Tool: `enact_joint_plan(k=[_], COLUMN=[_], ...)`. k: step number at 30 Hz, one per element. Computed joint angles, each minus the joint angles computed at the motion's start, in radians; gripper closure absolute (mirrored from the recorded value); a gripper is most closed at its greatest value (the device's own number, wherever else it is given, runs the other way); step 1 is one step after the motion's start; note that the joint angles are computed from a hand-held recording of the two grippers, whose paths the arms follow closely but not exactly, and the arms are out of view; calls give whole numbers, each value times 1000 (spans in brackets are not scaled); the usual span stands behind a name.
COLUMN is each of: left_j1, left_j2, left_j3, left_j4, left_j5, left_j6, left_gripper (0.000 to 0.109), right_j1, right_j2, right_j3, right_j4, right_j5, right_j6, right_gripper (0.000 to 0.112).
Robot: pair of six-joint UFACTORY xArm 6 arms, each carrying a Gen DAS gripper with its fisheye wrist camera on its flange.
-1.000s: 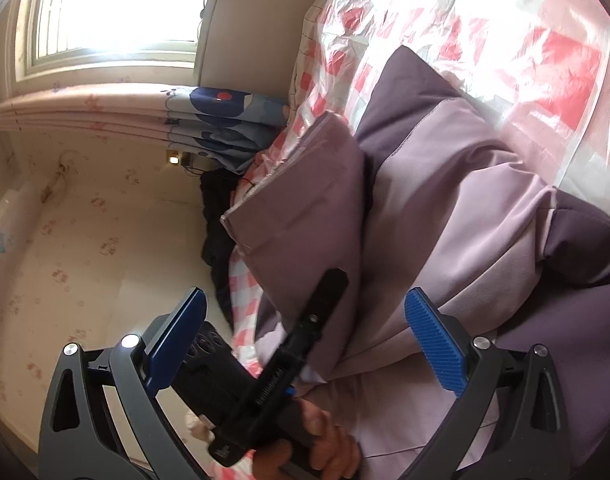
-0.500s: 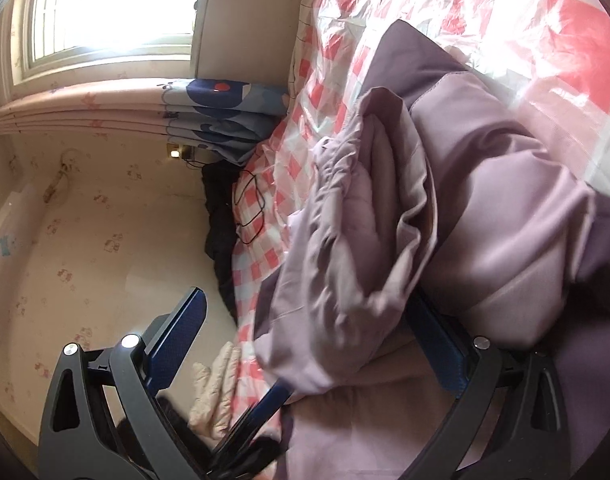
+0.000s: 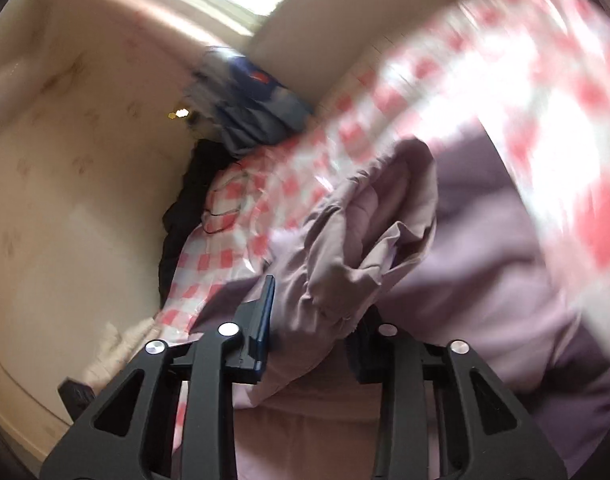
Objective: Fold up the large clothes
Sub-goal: 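Grasp the jacket hem with both tools and fold it toward the collar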
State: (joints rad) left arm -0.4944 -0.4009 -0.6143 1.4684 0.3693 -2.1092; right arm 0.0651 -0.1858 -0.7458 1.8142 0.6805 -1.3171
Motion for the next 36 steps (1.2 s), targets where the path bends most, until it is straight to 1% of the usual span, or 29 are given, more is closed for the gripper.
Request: enact_joint_plan(k=[1,2,3,5,7,9,11,12,13,14,15,16,18,19,20,21,22,23,24,25,26,27,28,29,30,32,33,35,36], left_j1=[32,74,93,118,154,197,222,211,198,187,173,173,176,157,145,134,131,138,145,152,152,153,151,161,168,156,151,136,123], left_j2=[0,3,10,19,28,86,151,170,190,193,189,176,136,107,100,100,116,144,168,205,224,265,289,290,295,293,290,279,269], left_j3=[-2,-7,-13,-17,-14,-26,-19,-10,-13,-13,-16,-16,-15,-15,-22,-34,-53,-73,-83,-91,-85,-92,-97,-90,-88,-88,-89,-89,-91], left_j4=[45,131,176,195,192,114,-76,-164,-209,-246,-250,-217,-50,17,56,80,81,54,-2,-100,-205,-295,-344,-351,-334,-367,-376,-391,-381], left_j5=[-28,-82,-94,-105,-146,-209,-255,-233,-210,-189,-160,-158,-164,-121,-94,-75,-69,-83,-97,-111,-113,-103,-96,-117,-135,-109,-98,-66,-38], left_j6=[-52,-146,-203,-233,-227,-162,28,116,177,222,226,188,3,-71,-104,-108,-86,-37,28,130,232,332,392,411,395,429,435,439,425], left_gripper=[16,16,16,16,16,15,14,14,14,14,14,14,14,14,14,13,13,13,13,13,13,13,12,11,11,11,12,12,12], right_j1=[28,44,60,48,-4,-44,-73,-102,-132,-146,-156,-163,-171,-158,-133,-107,-58,-14,13,57,119,140,138,124,110,102,107,149,171], right_j2=[-40,-65,-93,-110,-50,46,189,234,238,222,189,149,26,-29,-78,-95,-99,-69,-30,19,109,195,284,371,416,392,375,287,255], right_j3=[-14,-24,-31,-51,-63,-72,-100,-98,-87,-75,-57,-35,37,61,60,38,9,-34,-73,-106,-150,-182,-211,-241,-272,-269,-253,-195,-185], right_j4=[3,1,5,5,-28,-106,-262,-290,-277,-270,-274,-281,-210,-143,-119,-137,-196,-297,-402,-507,-611,-716,-821,-925,-988,-1030,-1044,-973,-884], right_j5=[-41,-59,-84,-82,-70,-68,-42,18,74,91,90,67,-28,-111,-185,-217,-255,-294,-305,-347,-430,-479,-487,-452,-428,-420,-439,-513,-538], right_j6=[-36,-64,-86,-103,-51,34,168,190,180,177,191,215,177,116,72,54,53,83,124,162,186,235,312,416,501,591,610,523,430], right_gripper=[87,88,88,89,89,89,89,87,81,74,57,43,42,36,33,29,28,27,26,26,26,26,25,25,25,25,25,25,24])
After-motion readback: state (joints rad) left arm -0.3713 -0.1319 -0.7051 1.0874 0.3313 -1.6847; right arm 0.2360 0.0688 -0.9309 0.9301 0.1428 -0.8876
